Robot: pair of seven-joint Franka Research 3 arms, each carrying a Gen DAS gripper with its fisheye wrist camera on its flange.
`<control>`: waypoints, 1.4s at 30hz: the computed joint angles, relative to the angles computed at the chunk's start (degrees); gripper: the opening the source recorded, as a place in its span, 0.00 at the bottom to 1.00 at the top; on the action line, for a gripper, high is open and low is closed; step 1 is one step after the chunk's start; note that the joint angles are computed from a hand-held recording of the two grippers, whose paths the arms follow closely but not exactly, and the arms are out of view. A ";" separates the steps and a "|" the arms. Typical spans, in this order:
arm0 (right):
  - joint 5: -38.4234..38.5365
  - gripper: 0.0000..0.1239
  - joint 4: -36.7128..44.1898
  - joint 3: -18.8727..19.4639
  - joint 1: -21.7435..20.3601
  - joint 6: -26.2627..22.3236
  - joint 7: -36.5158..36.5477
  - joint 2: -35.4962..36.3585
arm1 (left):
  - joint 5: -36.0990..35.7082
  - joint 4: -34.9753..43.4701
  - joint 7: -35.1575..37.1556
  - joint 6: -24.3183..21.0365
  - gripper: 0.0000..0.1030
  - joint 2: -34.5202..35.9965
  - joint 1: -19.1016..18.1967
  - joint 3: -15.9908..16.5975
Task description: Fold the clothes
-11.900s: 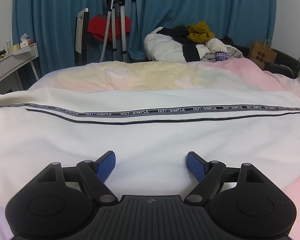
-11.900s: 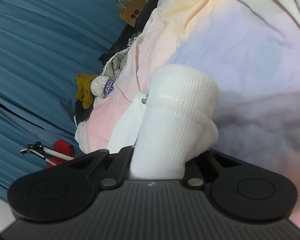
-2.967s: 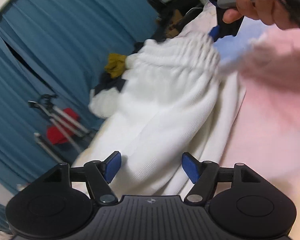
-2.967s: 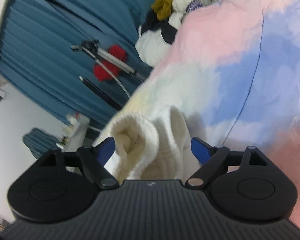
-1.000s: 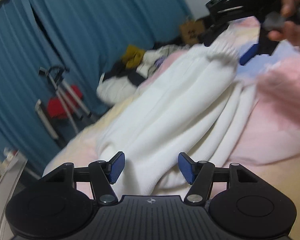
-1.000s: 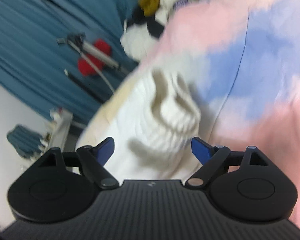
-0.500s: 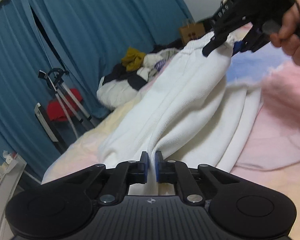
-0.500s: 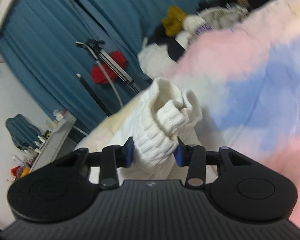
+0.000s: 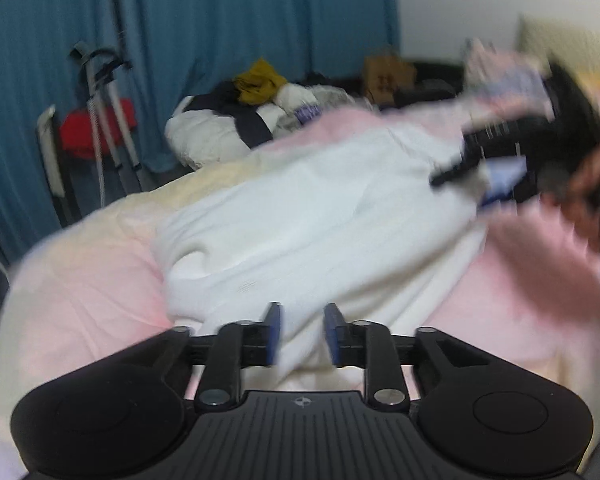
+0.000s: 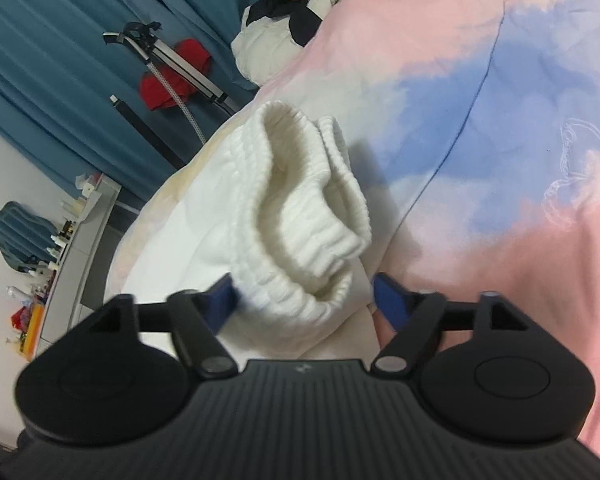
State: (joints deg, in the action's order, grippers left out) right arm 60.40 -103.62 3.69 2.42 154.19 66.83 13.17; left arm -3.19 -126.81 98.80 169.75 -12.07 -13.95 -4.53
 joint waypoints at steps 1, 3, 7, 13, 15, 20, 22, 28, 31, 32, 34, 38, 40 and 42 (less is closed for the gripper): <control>0.65 0.69 0.13 0.21 -0.28 -1.34 -0.41 0.19 | -3.56 -0.03 1.25 0.35 0.45 -0.37 -1.58 1.63; 1.62 0.70 0.58 0.46 -0.75 -4.48 -1.32 0.81 | -11.30 0.79 3.52 0.45 0.55 -0.50 -4.47 4.78; 1.54 0.71 1.09 0.46 -0.52 -4.93 -1.04 1.95 | -19.28 3.62 -0.11 -0.06 0.72 1.19 -3.05 5.41; 12.93 0.71 1.67 2.03 -2.96 -8.15 -8.47 1.38 | -29.49 9.78 -7.66 -8.11 0.77 6.89 2.54 4.87; 16.96 0.71 1.55 2.07 -2.87 -9.46 -13.93 0.16 | -36.35 12.13 -5.05 -12.22 0.78 8.90 3.80 5.10; 9.08 0.71 2.45 0.12 0.58 -6.97 -9.64 1.15 | -42.06 14.68 -1.21 -15.99 0.86 11.77 7.87 2.87; 3.32 0.71 3.03 -0.38 1.67 -5.90 -4.36 2.67 | -43.84 15.34 -0.30 -18.57 0.86 12.56 9.49 1.76; -0.30 0.44 1.00 1.13 2.90 1.39 -4.16 1.20 | -40.16 12.92 -1.58 -16.41 0.64 11.66 12.06 -1.55; 2.80 0.31 0.28 2.11 2.30 2.37 -7.74 -0.56 | -34.79 11.66 -3.87 -14.79 0.49 9.52 11.72 -2.16; 4.49 0.29 0.57 2.28 2.07 2.46 -9.02 -0.91 | -33.27 11.31 -4.36 -13.88 0.45 8.51 11.36 -2.26; 7.89 0.27 1.22 2.39 1.81 2.55 -11.57 -1.58 | -30.47 11.20 -5.57 -12.41 0.41 6.67 10.42 -2.26; 16.34 0.26 1.59 1.53 0.90 1.22 -17.72 -4.32 | -26.34 13.50 -9.53 -10.71 0.38 4.66 8.10 -2.12; 20.74 0.26 1.12 0.39 0.47 0.61 -20.11 -6.30 | -23.73 15.84 -11.62 -9.69 0.38 5.19 6.82 -2.57; 24.52 0.26 0.53 -1.08 0.23 0.62 -22.27 -8.16 | -20.88 19.18 -13.93 -9.17 0.38 6.85 5.66 -3.37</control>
